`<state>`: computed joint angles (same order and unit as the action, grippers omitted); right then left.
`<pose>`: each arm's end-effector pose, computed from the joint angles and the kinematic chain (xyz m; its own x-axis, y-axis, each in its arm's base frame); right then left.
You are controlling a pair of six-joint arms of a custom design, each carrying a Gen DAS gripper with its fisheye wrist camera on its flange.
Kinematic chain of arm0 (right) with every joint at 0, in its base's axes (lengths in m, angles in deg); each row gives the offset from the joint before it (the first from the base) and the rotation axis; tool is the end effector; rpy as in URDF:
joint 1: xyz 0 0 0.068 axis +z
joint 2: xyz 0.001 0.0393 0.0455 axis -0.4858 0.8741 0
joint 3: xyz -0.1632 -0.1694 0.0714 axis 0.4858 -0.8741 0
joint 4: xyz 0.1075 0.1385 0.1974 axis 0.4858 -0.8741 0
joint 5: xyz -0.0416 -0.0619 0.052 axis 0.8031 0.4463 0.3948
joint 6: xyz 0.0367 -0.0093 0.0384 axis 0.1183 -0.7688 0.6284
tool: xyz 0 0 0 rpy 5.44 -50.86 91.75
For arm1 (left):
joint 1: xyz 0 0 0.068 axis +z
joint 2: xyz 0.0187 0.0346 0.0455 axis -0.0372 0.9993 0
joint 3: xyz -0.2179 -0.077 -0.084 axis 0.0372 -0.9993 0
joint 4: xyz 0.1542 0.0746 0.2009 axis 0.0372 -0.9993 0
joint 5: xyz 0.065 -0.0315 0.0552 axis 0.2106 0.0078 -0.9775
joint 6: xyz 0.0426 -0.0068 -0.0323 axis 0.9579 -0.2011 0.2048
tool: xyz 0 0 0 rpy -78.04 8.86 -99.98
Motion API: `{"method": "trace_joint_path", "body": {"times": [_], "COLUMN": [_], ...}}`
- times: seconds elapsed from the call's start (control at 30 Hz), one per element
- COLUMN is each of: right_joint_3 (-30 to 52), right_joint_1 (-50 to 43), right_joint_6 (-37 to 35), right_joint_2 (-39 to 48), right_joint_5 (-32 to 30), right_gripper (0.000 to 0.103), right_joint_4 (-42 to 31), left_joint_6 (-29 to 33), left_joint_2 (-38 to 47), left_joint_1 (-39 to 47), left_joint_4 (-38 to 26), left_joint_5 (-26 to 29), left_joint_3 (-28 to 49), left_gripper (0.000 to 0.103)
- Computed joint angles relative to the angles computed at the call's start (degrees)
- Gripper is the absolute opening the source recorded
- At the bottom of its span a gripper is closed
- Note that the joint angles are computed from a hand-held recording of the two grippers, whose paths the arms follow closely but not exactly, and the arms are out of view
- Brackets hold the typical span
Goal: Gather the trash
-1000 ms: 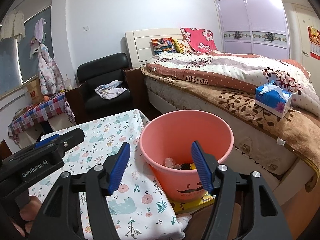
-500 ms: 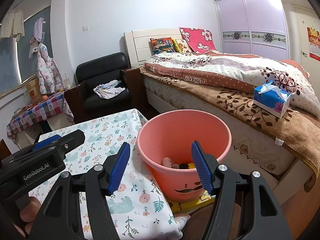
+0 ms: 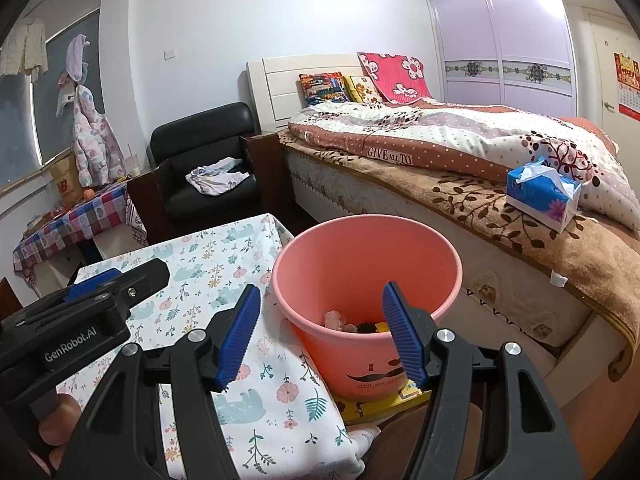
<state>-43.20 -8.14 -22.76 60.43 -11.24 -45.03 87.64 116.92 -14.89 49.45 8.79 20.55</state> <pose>0.2025 0.0553 0.0815 -0.3755 0.3219 -0.8691 0.4186 0.8956 0.1508 0.3042 -0.0828 0.1092 -0.5211 0.1803 -0.8343 0.5459 0.8218 -0.1633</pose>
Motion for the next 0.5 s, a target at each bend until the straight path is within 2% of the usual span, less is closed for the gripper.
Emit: {"method": "trace_joint_path", "body": {"times": [0.5], "right_joint_3": [0.16], "right_joint_1": [-0.06], "right_joint_6": [0.13], "right_joint_2": [0.83], "right_joint_5": [-0.12], "right_gripper": [0.064], "right_joint_4": [0.41], "left_joint_6": [0.47], "left_joint_2": [0.42], "left_joint_1": [0.01], "left_joint_4": [0.59], "left_joint_5": [-0.06], "left_joint_3": [-0.67], "left_gripper": [0.065]}}
